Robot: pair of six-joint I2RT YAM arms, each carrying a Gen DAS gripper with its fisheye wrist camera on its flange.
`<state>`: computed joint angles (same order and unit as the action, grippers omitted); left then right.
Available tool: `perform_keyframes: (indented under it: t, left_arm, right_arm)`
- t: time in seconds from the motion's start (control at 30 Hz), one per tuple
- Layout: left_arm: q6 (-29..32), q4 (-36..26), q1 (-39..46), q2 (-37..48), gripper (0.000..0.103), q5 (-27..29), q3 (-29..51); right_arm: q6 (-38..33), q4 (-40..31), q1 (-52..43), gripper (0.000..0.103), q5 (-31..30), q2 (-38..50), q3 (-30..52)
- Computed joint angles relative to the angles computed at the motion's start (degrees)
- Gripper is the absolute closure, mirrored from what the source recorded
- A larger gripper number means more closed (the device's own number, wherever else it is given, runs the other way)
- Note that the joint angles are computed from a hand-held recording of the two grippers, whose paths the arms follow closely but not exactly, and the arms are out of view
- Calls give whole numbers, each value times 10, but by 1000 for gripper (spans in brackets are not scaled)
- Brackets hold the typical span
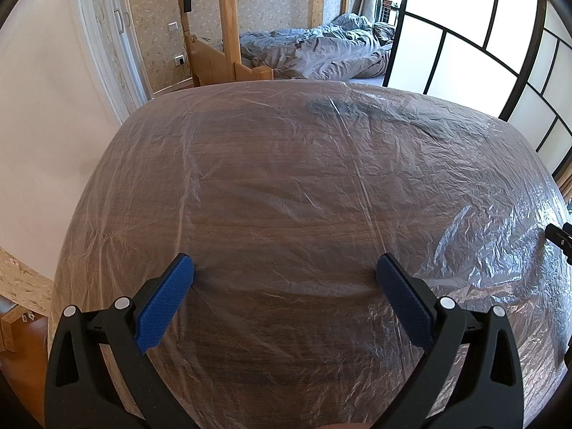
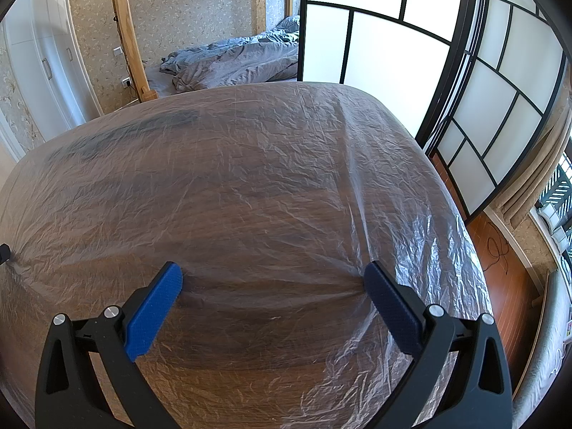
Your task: Collect trash
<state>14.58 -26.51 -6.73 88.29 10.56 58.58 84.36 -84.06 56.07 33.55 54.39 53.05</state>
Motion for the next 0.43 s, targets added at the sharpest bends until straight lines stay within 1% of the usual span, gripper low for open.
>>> perform_keyframes:
  t: [0.2, 0.43]
  left_arm:
    - [16, -2, 0, 12, 1, 11, 11]
    - [13, -2, -4, 18, 1, 8, 18]
  right_arm:
    - [3, -1, 2, 4, 0, 0, 0]
    - [2, -1, 2, 4, 0, -1, 0]
